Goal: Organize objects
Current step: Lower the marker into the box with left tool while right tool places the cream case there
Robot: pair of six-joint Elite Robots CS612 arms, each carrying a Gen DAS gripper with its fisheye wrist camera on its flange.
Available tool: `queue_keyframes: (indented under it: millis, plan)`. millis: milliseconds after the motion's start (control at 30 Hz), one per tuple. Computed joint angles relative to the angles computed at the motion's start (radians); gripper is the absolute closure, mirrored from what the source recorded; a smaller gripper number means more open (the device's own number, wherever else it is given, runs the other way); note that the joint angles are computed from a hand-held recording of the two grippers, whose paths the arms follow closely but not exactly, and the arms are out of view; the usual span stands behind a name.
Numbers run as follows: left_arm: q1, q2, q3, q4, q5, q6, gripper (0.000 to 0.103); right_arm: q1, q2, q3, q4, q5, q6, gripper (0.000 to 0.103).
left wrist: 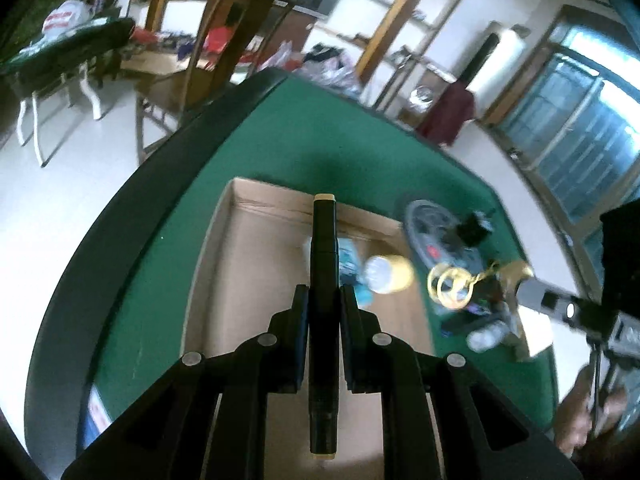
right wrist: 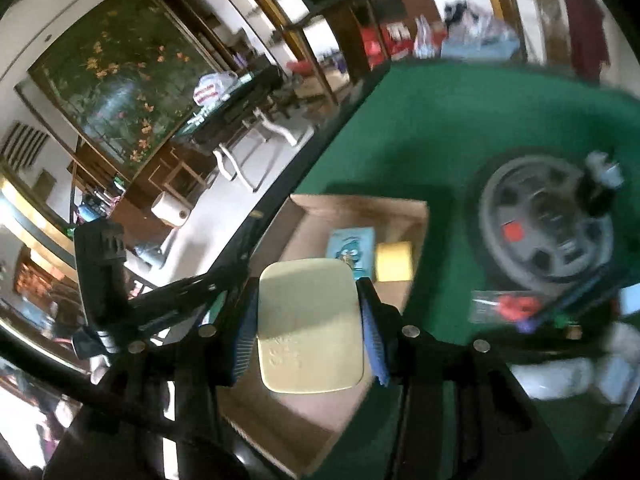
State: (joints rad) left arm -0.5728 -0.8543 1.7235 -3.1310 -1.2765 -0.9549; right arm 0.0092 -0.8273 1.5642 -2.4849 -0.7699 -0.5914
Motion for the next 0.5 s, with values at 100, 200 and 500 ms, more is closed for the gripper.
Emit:
queue_keyframes:
  millis: [100,200,500]
  plan:
    - [0.028,0.033,-0.046,0.07,-0.026,-0.019,0.091,0.034,0.044,-0.049,0.021,-0.03,0.061,0.058]
    - [0.052,0.066,-0.084,0.125,-0.064,-0.037,0.091,0.058,0.081,-0.097,0.053,-0.037,0.11,0.058]
    - [0.063,0.084,-0.09,0.144,-0.052,-0.124,0.091,0.107,0.151,-0.192,0.086,-0.048,0.204,0.058]
